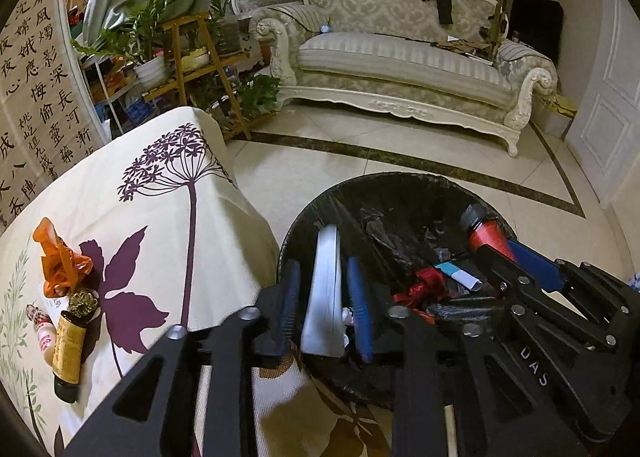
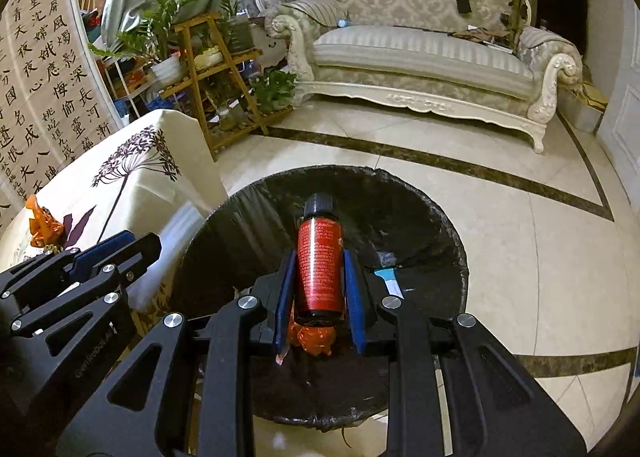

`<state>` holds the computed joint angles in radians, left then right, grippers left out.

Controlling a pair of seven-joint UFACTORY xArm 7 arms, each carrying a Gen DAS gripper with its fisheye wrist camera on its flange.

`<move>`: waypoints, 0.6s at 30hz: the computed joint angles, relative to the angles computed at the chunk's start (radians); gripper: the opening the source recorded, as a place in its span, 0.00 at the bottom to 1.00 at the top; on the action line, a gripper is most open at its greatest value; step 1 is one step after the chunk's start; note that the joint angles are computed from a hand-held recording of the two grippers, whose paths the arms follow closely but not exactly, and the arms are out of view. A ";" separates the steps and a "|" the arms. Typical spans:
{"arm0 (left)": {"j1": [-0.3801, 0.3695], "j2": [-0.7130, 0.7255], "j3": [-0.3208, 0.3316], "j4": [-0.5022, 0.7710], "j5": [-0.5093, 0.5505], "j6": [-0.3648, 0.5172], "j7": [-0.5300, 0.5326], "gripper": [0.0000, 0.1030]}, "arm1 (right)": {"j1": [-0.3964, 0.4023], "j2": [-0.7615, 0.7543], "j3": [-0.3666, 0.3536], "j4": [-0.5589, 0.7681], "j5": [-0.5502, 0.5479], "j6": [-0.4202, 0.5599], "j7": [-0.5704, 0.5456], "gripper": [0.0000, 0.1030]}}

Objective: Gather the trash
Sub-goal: 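Carry white tube and red bottle over the bin and open both tools to drop them, then move both open tools back over the table toward the remaining items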

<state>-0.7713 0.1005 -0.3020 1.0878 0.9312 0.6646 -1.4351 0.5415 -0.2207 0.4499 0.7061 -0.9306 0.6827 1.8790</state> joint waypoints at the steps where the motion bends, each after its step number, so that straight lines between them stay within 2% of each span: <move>1: 0.000 -0.001 0.001 -0.002 0.001 0.001 -0.005 0.41 | 0.000 0.002 -0.001 0.001 0.003 0.002 -0.002 0.25; 9: 0.000 0.000 0.001 0.005 0.003 0.006 -0.011 0.57 | 0.005 0.003 -0.001 0.003 0.006 0.025 0.007 0.36; 14: 0.000 -0.018 -0.001 -0.007 0.018 0.013 -0.035 0.65 | 0.012 -0.010 0.006 0.002 0.015 0.061 0.014 0.48; 18: 0.012 -0.056 -0.011 -0.039 0.019 0.020 -0.056 0.69 | 0.017 -0.016 0.015 0.011 0.019 0.083 0.013 0.62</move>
